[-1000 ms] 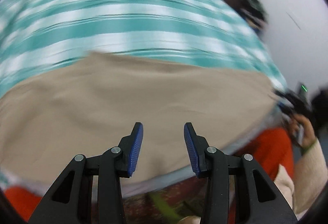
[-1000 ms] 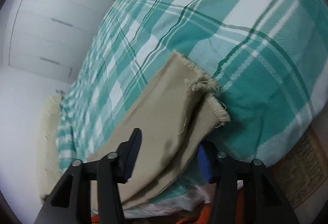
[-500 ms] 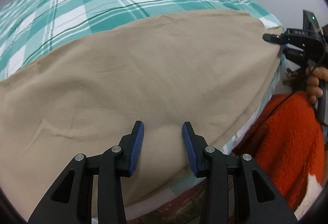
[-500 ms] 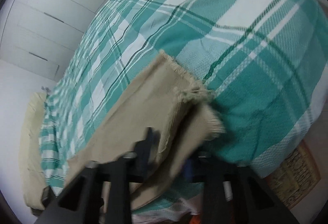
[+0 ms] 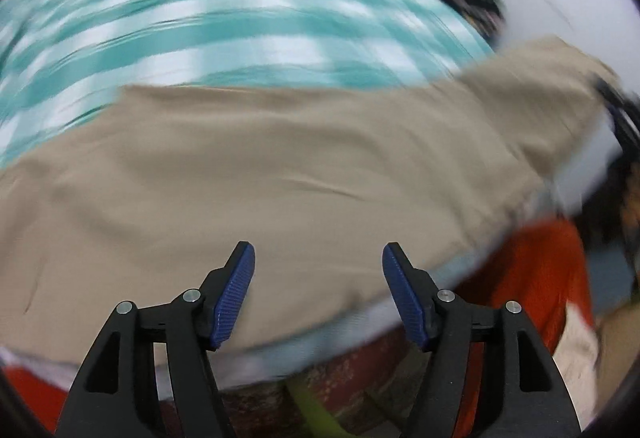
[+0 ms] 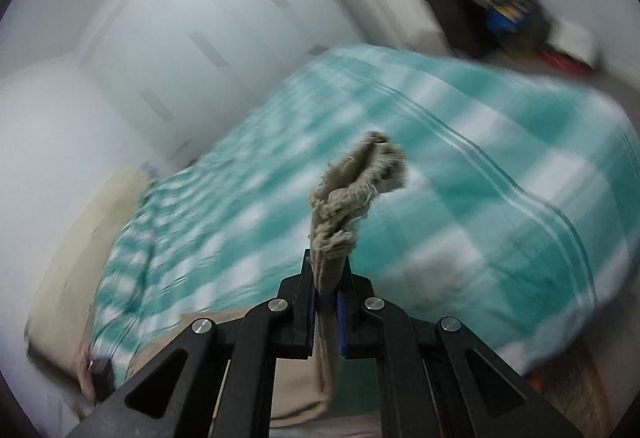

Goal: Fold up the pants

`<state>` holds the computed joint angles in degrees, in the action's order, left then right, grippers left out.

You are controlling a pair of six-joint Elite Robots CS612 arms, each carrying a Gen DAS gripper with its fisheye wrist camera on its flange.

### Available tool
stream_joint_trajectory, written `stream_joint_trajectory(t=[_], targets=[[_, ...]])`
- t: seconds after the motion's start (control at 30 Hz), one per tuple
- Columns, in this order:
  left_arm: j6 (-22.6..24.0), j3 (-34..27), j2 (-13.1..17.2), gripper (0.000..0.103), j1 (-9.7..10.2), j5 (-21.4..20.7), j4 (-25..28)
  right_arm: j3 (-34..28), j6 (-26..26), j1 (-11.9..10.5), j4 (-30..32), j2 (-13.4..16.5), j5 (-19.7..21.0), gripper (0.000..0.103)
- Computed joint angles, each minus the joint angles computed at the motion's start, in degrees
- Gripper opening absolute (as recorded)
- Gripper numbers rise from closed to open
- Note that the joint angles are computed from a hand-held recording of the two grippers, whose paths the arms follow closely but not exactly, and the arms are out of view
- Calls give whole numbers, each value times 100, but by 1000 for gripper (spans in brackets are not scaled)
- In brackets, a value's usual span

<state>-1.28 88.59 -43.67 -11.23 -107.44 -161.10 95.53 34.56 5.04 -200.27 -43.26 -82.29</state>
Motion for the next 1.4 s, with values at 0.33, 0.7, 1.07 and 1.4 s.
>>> stream_joint_trajectory(t=[0.33,0.7,1.07,1.4], targets=[[-2171,157,229,69,803,134,-1199,-1470,-1973,1010,1094,201,1073,8],[-3003,162,436,69,1102,192,-1690,-2565,-2092,1517,2622,1267,2318,58],[-1605,-200,557,54,913,-1010,-617,-1169,-1583,1101,1700,743,-197,58],[-166,-773,558,46,604,-851,1485,-1273,-1842,1102,1512,834,242,58]])
